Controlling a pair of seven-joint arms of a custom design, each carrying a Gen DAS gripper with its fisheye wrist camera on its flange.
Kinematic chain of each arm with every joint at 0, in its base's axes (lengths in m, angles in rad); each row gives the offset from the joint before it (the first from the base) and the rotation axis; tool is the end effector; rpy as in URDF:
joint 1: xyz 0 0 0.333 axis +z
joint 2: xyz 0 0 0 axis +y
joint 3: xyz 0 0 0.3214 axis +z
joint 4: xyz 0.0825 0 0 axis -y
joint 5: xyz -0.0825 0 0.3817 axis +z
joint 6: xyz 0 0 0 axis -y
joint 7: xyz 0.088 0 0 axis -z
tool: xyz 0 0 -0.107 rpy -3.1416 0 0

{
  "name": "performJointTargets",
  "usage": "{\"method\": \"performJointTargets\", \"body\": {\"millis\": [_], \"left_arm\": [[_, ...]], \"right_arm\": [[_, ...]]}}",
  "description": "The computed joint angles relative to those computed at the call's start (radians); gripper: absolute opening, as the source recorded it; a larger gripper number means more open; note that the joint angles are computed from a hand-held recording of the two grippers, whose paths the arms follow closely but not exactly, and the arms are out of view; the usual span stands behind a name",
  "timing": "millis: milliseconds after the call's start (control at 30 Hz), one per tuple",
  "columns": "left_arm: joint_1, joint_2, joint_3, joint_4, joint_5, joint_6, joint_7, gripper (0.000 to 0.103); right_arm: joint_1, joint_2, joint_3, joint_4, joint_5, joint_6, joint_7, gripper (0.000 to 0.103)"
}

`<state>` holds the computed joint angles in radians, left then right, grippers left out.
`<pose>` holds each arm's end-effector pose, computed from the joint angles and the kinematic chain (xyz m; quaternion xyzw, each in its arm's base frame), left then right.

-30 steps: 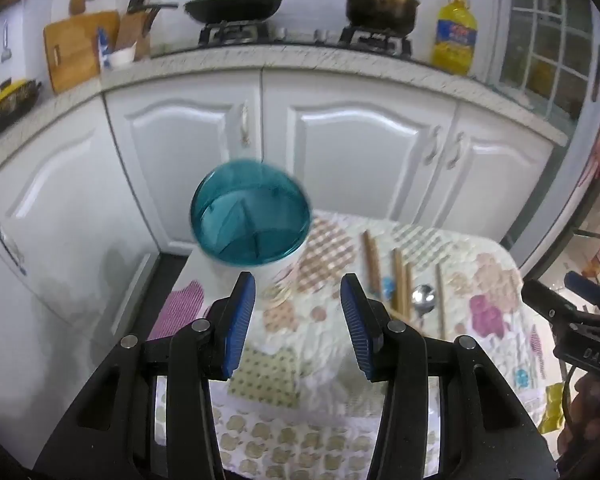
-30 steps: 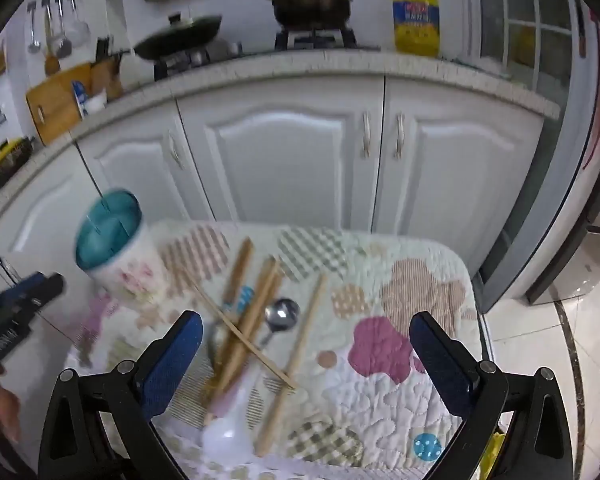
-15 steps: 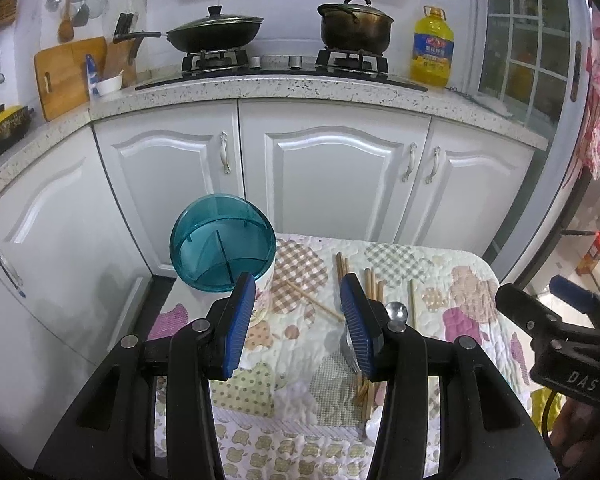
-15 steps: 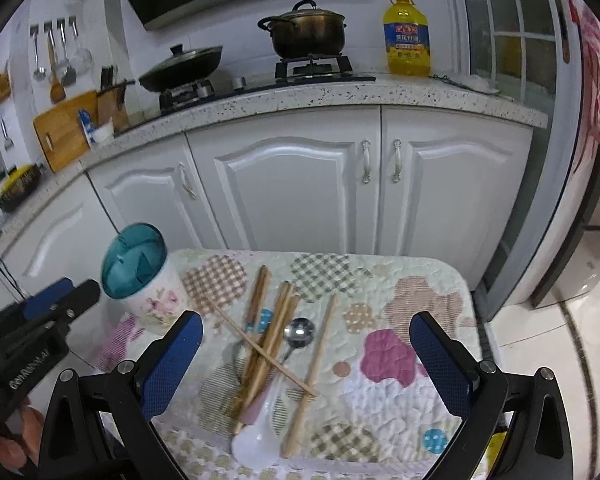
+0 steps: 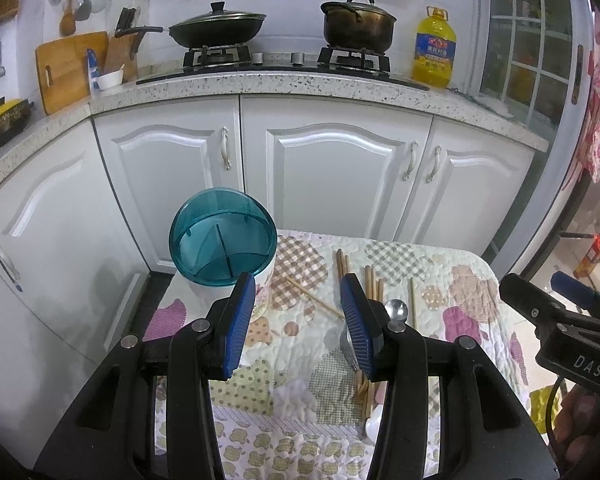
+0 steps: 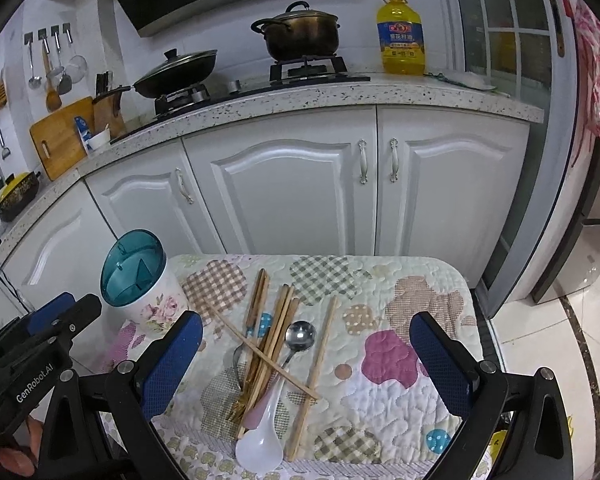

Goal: Organize utensils

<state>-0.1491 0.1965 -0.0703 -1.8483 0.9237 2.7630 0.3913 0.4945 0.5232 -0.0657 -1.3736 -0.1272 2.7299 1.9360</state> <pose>0.6277 -0.1713 0.4945 -0.7031 0.5644 -0.2904 0.3204 0.6821 0.3312 0.5194 -0.7012 0.5845 -0.2085 0.3509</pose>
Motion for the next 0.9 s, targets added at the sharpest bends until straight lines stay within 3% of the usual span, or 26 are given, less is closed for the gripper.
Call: {"method": "performJointTargets", "body": {"millis": [333,900], "left_arm": [[0.001,-0.001,0.000,-0.009,-0.001,0.016,-0.005,0.044],[0.008,-0.005,0.000,-0.020,-0.024,0.025,-0.004,0.044]], "right_arm": [[-0.010,0.006,0.011,0.015,0.022,-0.017,-0.018,0.103],[0.020,0.014,-0.019,0.035,-0.059,-0.054,0.018,0.103]]}}
